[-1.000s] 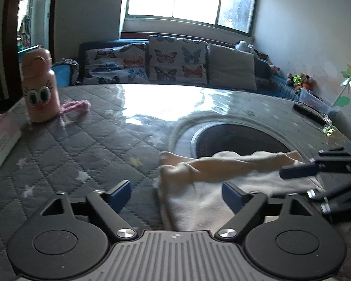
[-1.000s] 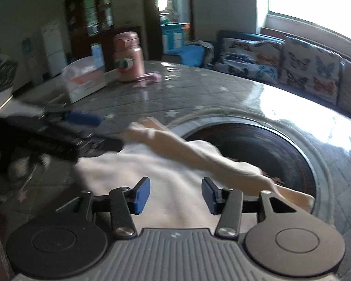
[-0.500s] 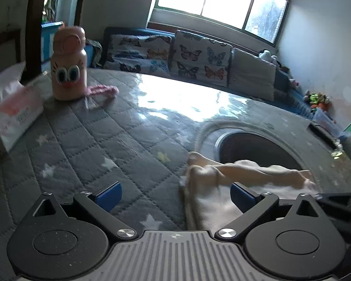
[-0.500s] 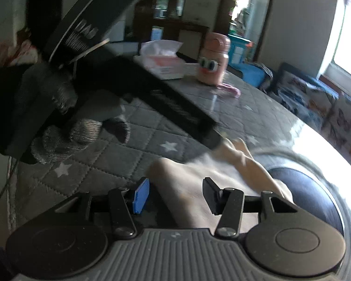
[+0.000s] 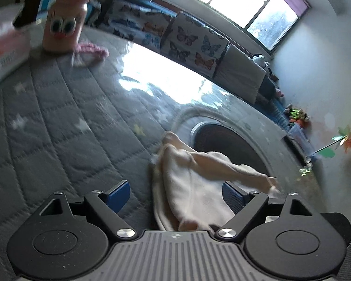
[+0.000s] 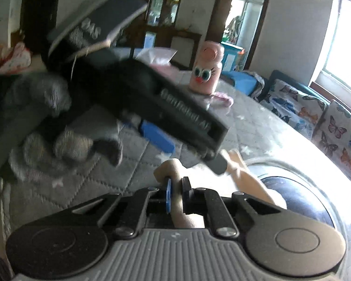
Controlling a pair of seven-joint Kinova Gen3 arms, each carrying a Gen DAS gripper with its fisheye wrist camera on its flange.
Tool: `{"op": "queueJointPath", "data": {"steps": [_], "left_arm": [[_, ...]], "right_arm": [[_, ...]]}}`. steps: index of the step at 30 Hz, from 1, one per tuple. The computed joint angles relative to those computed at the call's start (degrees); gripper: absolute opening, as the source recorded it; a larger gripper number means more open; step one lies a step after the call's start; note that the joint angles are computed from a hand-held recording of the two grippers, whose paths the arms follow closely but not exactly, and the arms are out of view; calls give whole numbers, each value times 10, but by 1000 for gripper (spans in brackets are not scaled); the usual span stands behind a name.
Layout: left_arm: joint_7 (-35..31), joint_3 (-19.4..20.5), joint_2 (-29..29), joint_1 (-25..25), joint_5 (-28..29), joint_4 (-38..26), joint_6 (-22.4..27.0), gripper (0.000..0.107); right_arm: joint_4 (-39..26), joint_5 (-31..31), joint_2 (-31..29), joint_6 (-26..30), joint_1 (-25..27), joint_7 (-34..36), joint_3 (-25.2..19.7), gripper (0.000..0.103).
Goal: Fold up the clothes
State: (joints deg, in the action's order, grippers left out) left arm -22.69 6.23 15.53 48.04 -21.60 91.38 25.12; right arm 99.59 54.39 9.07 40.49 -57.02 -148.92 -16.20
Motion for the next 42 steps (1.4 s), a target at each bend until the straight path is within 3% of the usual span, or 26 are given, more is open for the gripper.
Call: {"op": "queueJointPath", "data": {"steps": [5,7,10,15,21,29,34,36,42], "left_arm": [[-45,37,11,-46,85,-5,-14,68],[-58,43,15,-57,119,-2,-21,55],[-61,38,17,-57,145,2,-32,37],[-39,12,17,-34,144,3,-28,21],[-23,3,15,-21,121,3,-22,18],[-14,4,12,-19,105,11,-26,18],[-9,2,16,-13,92,2,-17,18],[-9,3,18,-13,90,-1,-14,19],[-9,1,22,-8,78,-13,-1,19]], "right_arm": [[22,15,-24,-16,7,-37,-4,7],[33,19,-34,-23,13,-47,-10,7],[44,20,-43,-33,22,-54,-20,7],[56,25,-50,-36,27,-65,-32,10],[87,16,-92,-23,48,-93,-51,18],[123,-4,-117,84,105,-192,-72,26],[163,-43,-134,65,158,-247,-47,30],[189,-52,-150,37,180,-275,-44,39],[209,-31,-159,34,208,-312,-71,46]]}}
